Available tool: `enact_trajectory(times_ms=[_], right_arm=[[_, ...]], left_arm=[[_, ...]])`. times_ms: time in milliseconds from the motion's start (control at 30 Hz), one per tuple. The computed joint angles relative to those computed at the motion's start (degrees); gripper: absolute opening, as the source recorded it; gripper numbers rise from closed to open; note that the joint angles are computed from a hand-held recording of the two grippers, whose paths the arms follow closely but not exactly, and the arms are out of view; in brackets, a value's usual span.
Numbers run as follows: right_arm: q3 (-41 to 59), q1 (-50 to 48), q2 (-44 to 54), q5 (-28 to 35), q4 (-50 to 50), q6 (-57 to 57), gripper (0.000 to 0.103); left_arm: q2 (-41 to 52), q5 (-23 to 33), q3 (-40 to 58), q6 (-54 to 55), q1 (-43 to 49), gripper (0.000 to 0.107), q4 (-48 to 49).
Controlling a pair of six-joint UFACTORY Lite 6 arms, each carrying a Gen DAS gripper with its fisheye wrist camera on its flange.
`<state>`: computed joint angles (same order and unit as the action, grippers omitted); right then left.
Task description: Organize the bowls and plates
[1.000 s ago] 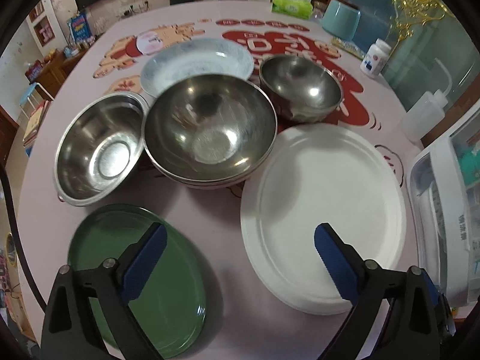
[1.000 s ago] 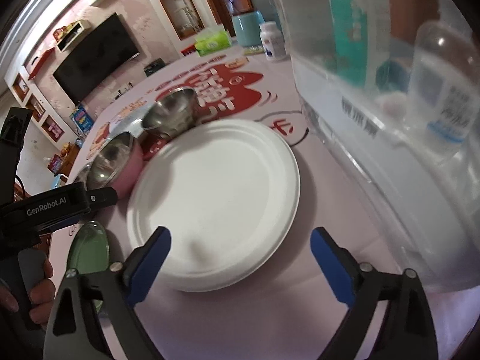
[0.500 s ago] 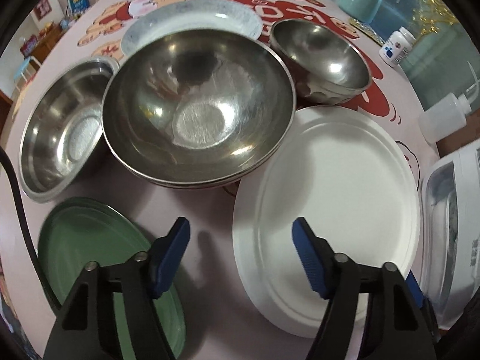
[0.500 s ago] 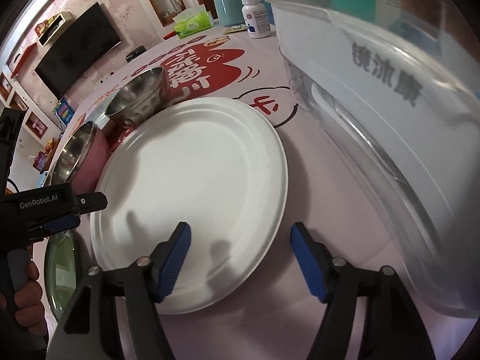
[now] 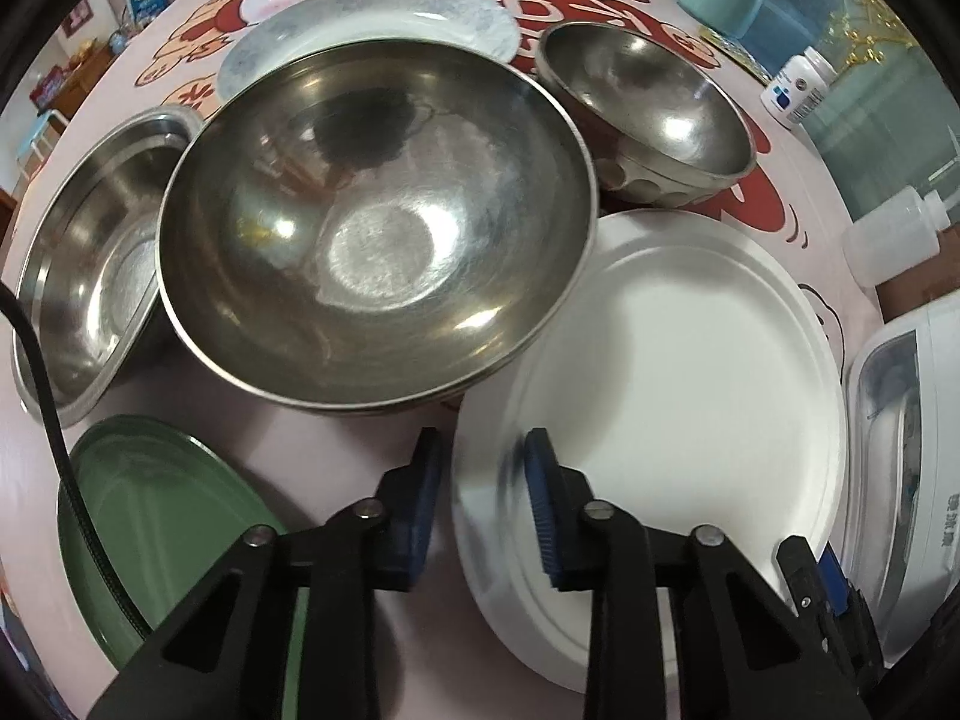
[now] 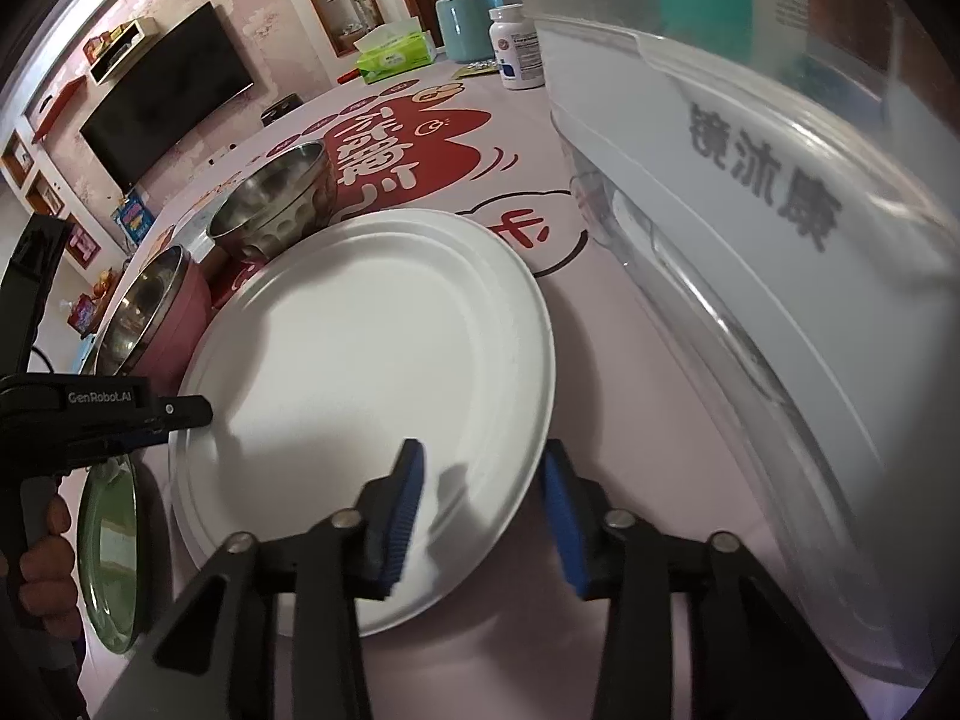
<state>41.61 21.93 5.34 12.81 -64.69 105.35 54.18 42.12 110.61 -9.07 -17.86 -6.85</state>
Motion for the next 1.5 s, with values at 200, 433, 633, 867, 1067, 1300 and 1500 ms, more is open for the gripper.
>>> enact_trajectory(times_ms=[200, 433, 633, 867, 1067, 1300, 1500], right_arm=[[-0.33, 0.24, -0.19, 0.42, -0.61, 0.29, 0.031], [-1.01, 0.81, -2.06, 1.73, 0.86, -0.96, 0.028], [-2.17, 1.96, -5.35, 4.06, 1.86, -1.67, 0.027], [-4.91, 4.74, -11.53, 8.26, 2.97, -1.55, 0.027], [-6.37, 7.86, -15.88, 12.54, 4.44, -2.24, 0.027], [-8.55, 13.92, -21.14, 18.78, 6.76, -1.85, 0.027], [-9.79, 22.14, -24.52, 25.94, 8.15, 1.48, 0.027]], left_arm=[[0.05, -0.22, 0.43, -0.7, -0.75, 0.022, 1.86], [-0.92, -0.5, 0.01, -1.94, -2.09, 0.022, 5.19], [-3.16, -0.35, -1.99, -2.81, -2.84, 0.022, 5.92], [-10.54, -3.72, -10.77, -1.93, -3.35, 0.022, 5.17], [-18.16, -6.74, -19.21, -0.91, -4.02, 0.022, 4.03], [-28.31, -10.27, -30.83, 1.27, -4.13, 0.022, 2.6], [-36.94, -12.06, -39.99, 2.87, -3.87, 0.022, 1.78]])
